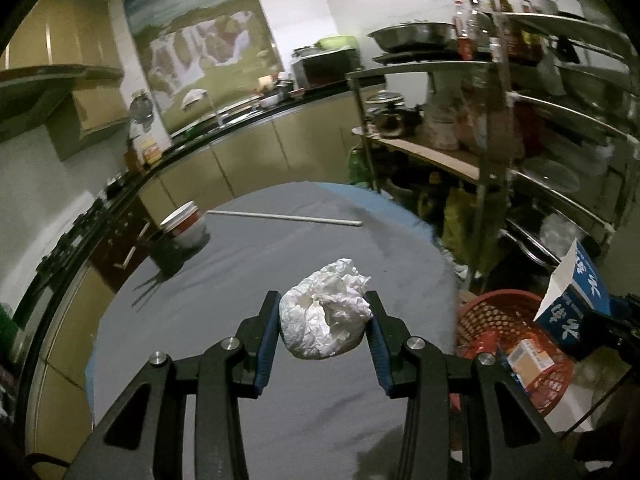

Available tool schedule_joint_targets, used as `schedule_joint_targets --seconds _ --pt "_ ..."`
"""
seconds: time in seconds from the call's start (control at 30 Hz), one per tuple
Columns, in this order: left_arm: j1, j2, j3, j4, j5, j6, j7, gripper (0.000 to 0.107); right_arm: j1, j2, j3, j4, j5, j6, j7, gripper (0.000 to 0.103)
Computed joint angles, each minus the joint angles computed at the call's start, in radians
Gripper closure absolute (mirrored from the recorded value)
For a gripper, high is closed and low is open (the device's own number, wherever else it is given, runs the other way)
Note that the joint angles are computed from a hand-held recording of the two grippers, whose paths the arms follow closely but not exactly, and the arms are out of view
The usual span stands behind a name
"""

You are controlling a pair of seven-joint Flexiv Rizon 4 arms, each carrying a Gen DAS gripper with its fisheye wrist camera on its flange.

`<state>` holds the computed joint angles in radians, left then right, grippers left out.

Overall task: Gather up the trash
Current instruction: 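Carry the tissue with the left tool while the right tool carries the blue box to the basket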

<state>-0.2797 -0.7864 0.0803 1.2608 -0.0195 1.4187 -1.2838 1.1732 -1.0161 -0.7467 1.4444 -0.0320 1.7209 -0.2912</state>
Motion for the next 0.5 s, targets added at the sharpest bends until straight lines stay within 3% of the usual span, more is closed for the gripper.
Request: schedule_joint_targets --seconds 0.5 --pt "-0.057 -0.048 -0.029 -0.078 0.023 -0.057 0.060 0.064 0.092 0.021 -0.087 0.165 0.125 0.041 0.008 0.040"
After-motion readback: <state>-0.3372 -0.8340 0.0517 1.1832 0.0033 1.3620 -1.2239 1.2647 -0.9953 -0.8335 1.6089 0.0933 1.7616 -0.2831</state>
